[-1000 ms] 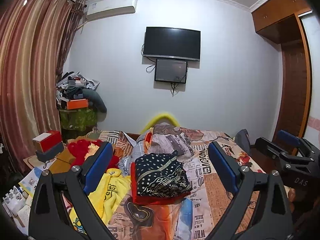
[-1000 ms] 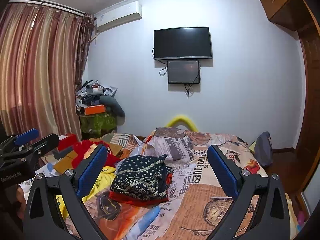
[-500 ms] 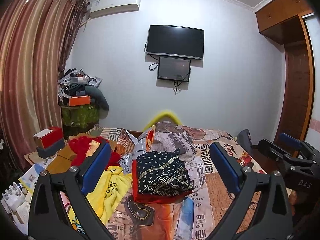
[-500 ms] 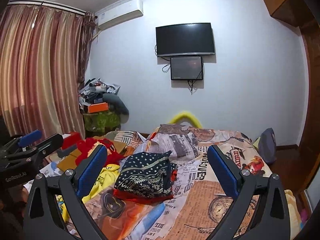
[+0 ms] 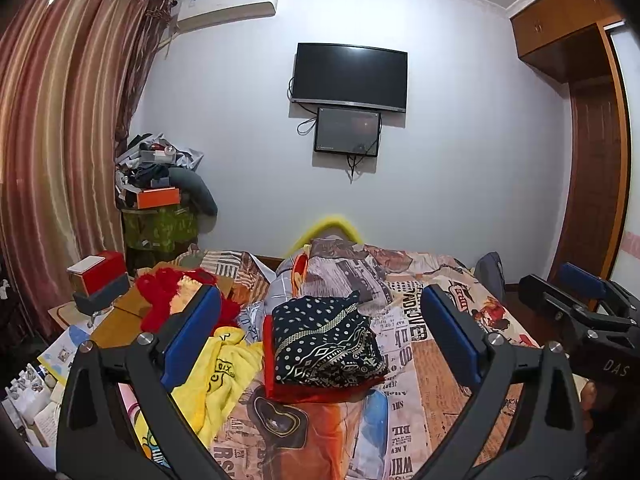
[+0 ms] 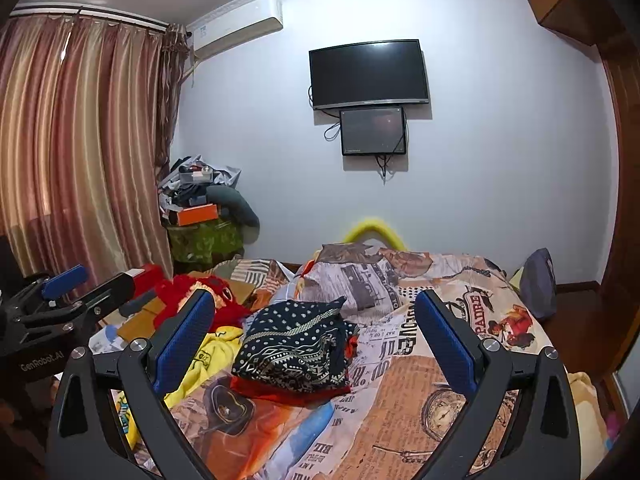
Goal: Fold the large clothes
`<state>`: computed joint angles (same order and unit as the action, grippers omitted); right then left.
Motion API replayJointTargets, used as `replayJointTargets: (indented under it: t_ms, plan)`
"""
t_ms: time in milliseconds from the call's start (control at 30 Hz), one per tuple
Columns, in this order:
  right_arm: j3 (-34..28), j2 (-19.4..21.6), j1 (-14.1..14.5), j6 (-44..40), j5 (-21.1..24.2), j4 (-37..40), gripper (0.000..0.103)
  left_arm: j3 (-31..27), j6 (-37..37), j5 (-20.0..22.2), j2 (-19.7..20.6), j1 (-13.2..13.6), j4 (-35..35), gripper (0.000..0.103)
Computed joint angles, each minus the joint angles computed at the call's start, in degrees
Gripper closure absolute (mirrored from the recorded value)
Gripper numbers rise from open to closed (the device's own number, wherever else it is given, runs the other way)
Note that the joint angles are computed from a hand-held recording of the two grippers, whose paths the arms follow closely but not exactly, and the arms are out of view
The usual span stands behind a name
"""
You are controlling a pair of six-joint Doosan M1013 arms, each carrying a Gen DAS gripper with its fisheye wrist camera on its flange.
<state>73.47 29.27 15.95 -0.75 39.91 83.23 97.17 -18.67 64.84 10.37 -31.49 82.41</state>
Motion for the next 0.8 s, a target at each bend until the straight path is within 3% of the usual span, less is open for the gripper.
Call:
replayJointTargets:
  t_ms: [367, 800]
  plan:
    - [-0.09, 0.13, 0.0, 0.33, -0.3, 0.04, 0.003, 0.22, 1.78, -3.32, -0.34, 0.75, -0.83, 0.003]
    - [-0.08, 0.01, 0.15, 0.61, -1.04, 0.63, 0.003, 0.39, 2.49, -4.41, -0.41, 0.64, -0.07, 0.001]
